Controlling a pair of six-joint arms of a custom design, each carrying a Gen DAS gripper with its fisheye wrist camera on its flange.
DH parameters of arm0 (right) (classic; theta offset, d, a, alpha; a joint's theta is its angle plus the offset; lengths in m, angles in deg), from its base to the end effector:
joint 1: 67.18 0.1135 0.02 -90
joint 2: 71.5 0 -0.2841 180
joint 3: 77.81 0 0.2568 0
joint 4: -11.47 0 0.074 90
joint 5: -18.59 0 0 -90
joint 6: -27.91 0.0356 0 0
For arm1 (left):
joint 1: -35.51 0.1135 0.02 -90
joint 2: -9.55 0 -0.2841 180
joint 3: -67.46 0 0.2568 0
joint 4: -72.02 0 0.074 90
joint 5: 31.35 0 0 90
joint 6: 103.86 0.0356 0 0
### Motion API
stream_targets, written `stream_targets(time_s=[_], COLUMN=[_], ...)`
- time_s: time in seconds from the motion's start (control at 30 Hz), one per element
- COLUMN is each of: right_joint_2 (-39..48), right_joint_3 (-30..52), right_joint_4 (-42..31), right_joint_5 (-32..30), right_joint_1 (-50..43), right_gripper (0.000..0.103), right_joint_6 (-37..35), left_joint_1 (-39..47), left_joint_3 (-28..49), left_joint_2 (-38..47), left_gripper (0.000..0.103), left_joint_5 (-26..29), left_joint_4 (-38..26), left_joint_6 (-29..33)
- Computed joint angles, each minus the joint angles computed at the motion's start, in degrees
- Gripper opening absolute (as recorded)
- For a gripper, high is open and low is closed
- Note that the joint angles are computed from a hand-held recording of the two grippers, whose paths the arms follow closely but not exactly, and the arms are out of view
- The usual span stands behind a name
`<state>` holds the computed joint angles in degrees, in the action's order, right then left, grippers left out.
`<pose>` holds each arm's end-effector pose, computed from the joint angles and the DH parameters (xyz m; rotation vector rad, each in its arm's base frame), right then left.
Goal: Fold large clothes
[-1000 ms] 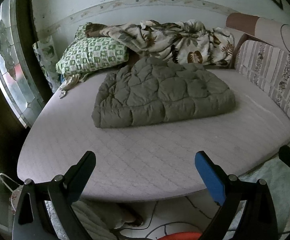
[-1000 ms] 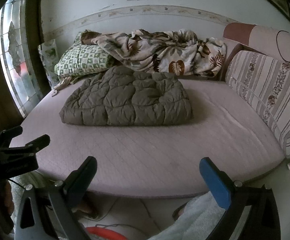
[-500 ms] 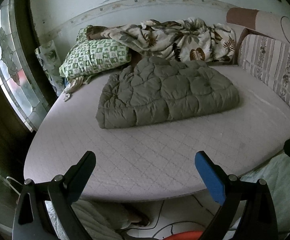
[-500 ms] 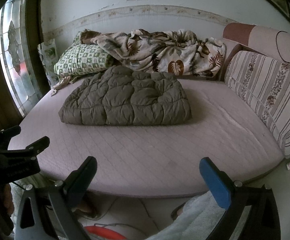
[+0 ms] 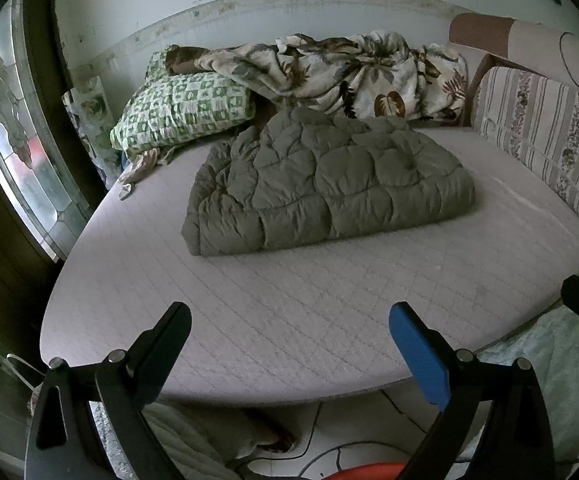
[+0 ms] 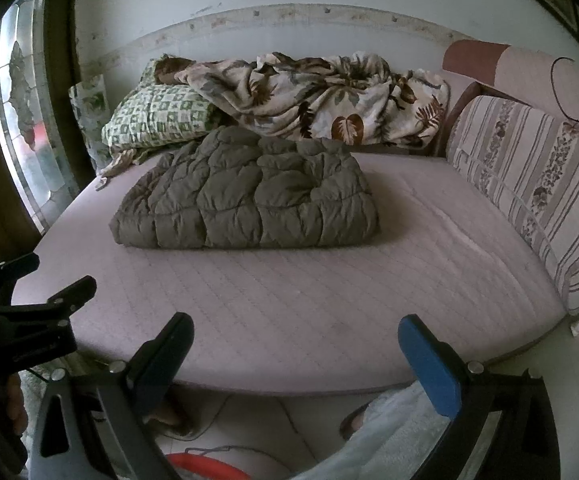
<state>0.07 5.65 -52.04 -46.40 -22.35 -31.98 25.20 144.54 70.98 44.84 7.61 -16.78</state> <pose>0.1861 0.1638 0.3526 -0.1214 2.3593 0.0841 0.2012 -0.0280 0.3506 0.0454 2.3970 0.1843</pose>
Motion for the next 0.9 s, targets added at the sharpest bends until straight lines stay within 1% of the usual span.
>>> stream_targets(time_s=[0.33,0.7,0.9], right_joint_2=[0.9,3.6,5.5], right_joint_3=[1.6,3.3,3.6], right_joint_4=[-0.2,0.2,1.2], right_joint_5=[0.6,-1.4,-3.2], right_joint_1=[-1.8,-4.7,-6.5], right_gripper=[0.103,0.103,0.103], right_joint_6=[-0.6,-2.3,-3.4], left_joint_1=[1.1,1.8,2.1], left_joint_3=[1.3,1.9,3.2], left_joint_2=[2.3,4.5,7.5], left_gripper=[0.099,0.099,0.099], left_joint_5=[2.2,3.4,4.5], left_joint_4=[0.7,1.5,2.2], left_joint_6=[0.2,0.8,0.1])
